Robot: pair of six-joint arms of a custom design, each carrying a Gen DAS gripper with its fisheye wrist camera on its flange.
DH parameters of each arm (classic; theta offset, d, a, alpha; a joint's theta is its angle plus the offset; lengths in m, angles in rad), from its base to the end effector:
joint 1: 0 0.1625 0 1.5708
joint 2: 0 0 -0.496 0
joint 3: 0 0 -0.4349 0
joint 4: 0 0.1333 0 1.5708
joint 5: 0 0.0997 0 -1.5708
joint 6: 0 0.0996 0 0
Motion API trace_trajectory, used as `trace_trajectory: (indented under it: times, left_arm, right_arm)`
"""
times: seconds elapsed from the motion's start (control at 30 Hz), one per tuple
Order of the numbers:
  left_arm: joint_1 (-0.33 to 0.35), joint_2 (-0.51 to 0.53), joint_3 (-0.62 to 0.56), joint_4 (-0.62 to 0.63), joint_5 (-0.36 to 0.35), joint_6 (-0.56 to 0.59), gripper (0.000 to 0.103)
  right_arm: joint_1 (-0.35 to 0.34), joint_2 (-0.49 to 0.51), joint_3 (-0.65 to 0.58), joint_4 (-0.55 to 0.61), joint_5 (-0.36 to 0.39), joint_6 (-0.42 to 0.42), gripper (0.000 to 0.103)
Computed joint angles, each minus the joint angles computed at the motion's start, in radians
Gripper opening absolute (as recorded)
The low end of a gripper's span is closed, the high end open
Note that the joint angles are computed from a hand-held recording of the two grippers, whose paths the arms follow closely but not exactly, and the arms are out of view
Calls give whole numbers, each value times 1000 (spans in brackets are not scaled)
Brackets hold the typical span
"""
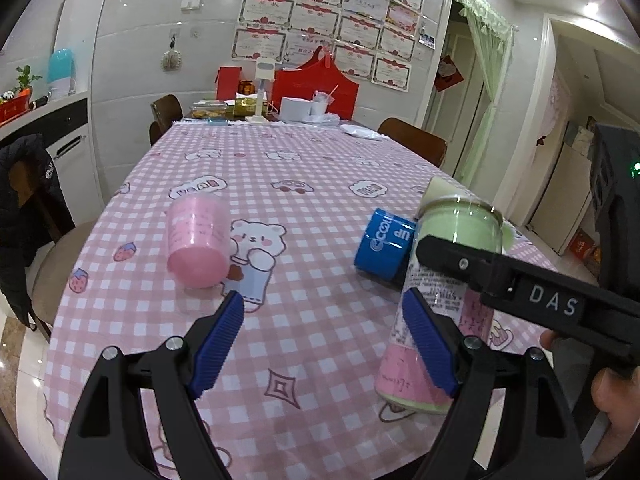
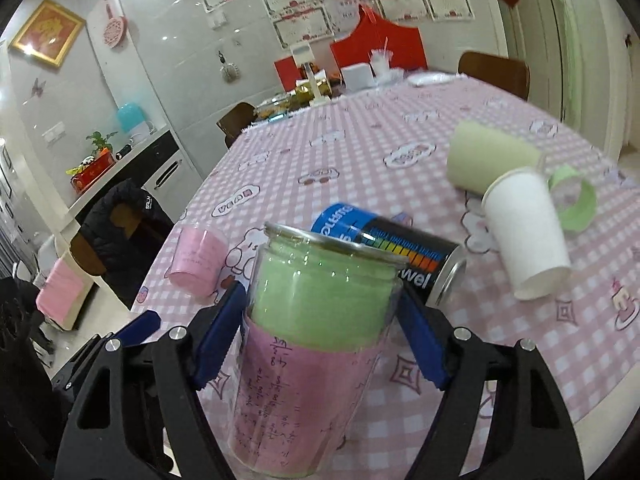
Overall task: Flip cup upside down
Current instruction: 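Lift the container with the right gripper and rotate it upright, green opening up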
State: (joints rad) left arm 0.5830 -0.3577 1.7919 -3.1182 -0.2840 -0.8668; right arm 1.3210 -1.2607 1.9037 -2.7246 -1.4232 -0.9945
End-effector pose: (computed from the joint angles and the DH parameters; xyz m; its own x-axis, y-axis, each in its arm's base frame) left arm -0.3966 -0.5358 -0.1112 -0.7907 -0.3042 -0.5313 0.3503 0.4869 -0.8002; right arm -0.0135 -0.6514 0.3369 -0.7128 -0.6135 0.3400 -0.7010 0.6072 -0.3740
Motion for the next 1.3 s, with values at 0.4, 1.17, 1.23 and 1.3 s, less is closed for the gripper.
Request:
trace_trajectory:
  times: [0.4, 1.17, 1.23, 1.3]
  left_arm:
    - [0, 24, -14, -69, -25, 61, 80]
    - [0, 49, -41, -76, -48, 104, 80]
    - [3, 50, -44, -70, -54, 107, 80]
    - [7, 53, -49, -64, -60, 107, 80]
  right_arm:
    - [-2, 0, 53, -192, 41, -99, 71]
    - [-12, -10, 136, -326, 88, -252, 69]
    - [-12, -10, 141, -331, 92, -260, 69]
    - [-12, -11, 142, -326, 91, -265, 70]
